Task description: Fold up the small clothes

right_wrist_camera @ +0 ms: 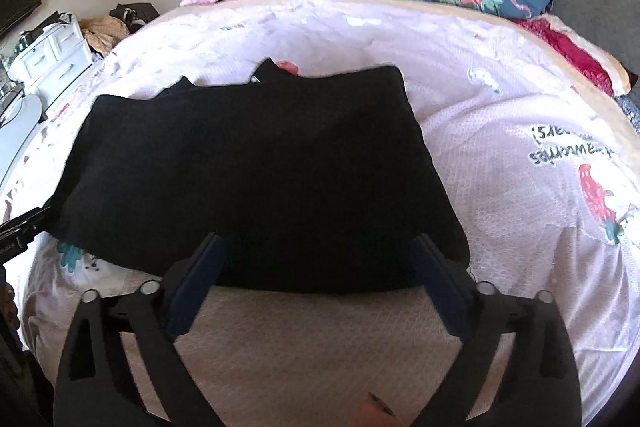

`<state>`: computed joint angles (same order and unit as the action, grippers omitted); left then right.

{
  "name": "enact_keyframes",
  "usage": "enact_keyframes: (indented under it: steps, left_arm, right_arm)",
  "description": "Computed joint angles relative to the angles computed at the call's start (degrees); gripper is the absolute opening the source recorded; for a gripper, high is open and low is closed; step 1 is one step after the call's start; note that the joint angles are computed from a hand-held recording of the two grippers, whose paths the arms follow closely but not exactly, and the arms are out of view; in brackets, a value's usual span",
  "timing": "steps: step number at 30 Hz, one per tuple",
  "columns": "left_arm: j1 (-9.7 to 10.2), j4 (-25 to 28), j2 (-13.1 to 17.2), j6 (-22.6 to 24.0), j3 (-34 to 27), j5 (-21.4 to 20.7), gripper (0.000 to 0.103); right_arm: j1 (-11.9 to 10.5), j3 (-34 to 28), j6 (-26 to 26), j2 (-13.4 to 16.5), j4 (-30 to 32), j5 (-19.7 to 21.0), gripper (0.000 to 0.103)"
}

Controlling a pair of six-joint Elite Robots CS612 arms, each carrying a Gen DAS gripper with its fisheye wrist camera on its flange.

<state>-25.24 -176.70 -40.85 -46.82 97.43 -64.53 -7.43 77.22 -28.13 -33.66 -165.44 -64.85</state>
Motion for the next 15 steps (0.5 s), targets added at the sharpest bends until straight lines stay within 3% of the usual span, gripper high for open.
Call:
enact_keyframes:
  steps: [4, 15]
  left_arm:
    - [-0.3, 0.8, -1.2, -2.2, 1.6, 2.1, 0.093]
    - [0.21, 3.1, -3.8, -8.4, 5.1, 5.7, 0.094]
  right_arm:
    - [-0.2, 2.4, -1.0, -1.2, -3.4, 2.0, 0.099]
    - [1.7, 7.2, -8.2, -3.4, -6.8, 5.7, 0.099]
